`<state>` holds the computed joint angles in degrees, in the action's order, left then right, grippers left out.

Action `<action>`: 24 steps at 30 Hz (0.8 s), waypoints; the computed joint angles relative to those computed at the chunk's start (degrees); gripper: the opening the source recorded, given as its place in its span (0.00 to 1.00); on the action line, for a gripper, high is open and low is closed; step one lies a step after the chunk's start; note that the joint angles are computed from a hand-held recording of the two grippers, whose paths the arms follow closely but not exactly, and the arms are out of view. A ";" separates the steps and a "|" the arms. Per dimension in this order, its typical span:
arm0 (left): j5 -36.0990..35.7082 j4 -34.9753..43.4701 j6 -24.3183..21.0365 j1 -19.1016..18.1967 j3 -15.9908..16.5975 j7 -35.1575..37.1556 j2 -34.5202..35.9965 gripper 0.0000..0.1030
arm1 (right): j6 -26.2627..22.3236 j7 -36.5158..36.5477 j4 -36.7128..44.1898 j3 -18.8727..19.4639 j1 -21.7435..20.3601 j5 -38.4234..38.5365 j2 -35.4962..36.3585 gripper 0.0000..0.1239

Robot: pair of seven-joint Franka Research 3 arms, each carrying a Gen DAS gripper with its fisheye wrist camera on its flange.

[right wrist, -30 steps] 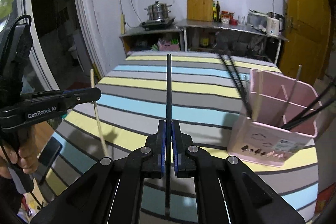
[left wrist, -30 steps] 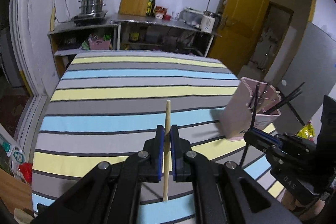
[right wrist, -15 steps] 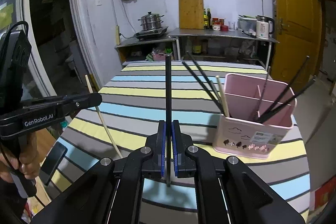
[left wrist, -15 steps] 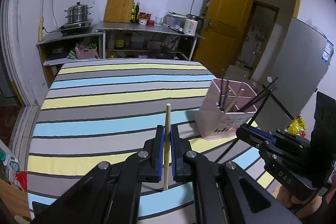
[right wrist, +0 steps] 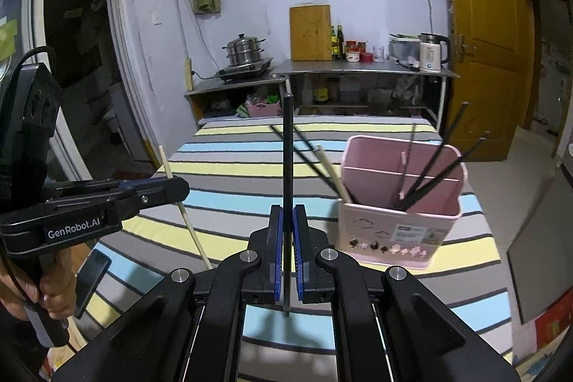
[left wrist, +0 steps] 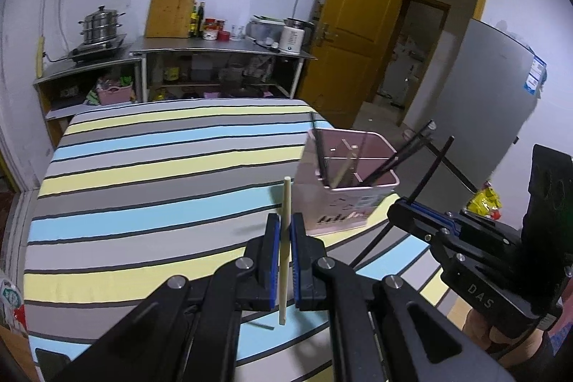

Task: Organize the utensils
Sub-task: 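Carry the wooden chopstick upright over the pink basket with the left gripper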

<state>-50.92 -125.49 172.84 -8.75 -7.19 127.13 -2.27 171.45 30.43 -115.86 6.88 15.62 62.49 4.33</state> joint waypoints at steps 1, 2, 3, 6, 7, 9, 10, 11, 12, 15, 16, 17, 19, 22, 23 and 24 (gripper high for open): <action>0.21 0.45 -0.25 -0.12 -0.14 -0.04 0.21 0.06 | 0.15 -0.41 -0.28 -0.10 -0.22 0.63 -0.33 0.05; 0.48 1.00 -0.54 -0.17 -0.30 -0.19 0.49 0.06 | 0.20 -0.71 -0.35 -0.23 -0.37 1.07 -0.47 0.05; 0.71 1.42 -0.77 -0.21 -0.53 -0.32 0.65 0.06 | 0.28 -1.02 -0.38 -0.36 -0.50 1.57 -0.61 0.05; 1.33 3.27 -1.49 -0.13 -1.21 -0.45 1.53 0.06 | 0.45 -1.47 -0.21 -0.87 -0.93 2.68 -0.95 0.05; 1.38 4.00 -1.76 -0.06 -1.49 -0.38 1.87 0.06 | 0.36 -1.93 -0.14 -1.13 -1.24 3.39 -1.15 0.05; 1.77 5.54 -2.25 0.17 -2.08 -0.35 2.51 0.06 | 0.59 -2.22 0.22 -1.47 -1.52 4.20 -1.27 0.05; 1.44 6.15 -2.29 0.31 -2.40 0.07 2.72 0.06 | 0.74 -2.84 0.61 -1.62 -1.74 5.12 -1.35 0.05; 1.05 7.09 -2.56 0.44 -2.69 0.50 3.05 0.06 | 0.79 -3.59 0.89 -1.73 -1.92 6.04 -1.41 0.05; 0.69 7.99 -2.85 0.62 -2.97 0.87 3.40 0.06 | 0.86 -3.92 1.30 -1.85 -2.04 6.52 -1.42 0.05; 1.11 10.72 -3.20 1.20 -3.81 0.88 4.62 0.06 | 1.58 -5.63 2.80 -2.04 -2.33 8.40 -1.38 0.05; 1.30 11.53 -3.37 1.45 -4.12 0.85 4.97 0.06 | 1.88 -6.44 3.50 -2.06 -2.43 9.28 -1.29 0.05; 1.43 12.58 -3.59 1.68 -4.45 0.82 5.41 0.06 | 2.04 -7.02 4.11 -2.09 -2.52 9.85 -1.18 0.05; 1.96 14.72 -3.78 2.19 -5.17 0.75 6.55 0.06 | 2.37 -8.29 5.52 -2.12 -2.74 11.05 -0.80 0.05; 2.79 17.68 -3.84 3.22 -6.31 0.67 8.27 0.06 | 2.70 -10.55 8.01 -1.94 -3.14 13.50 0.02 0.05; 3.35 18.83 -3.79 3.53 -6.69 0.38 9.01 0.06 | 2.86 -11.28 8.74 -1.83 -3.25 14.32 0.34 0.05; 4.00 19.87 -3.88 4.02 -6.98 0.13 9.75 0.06 | 3.02 -11.76 9.47 -1.73 -3.35 14.94 0.69 0.05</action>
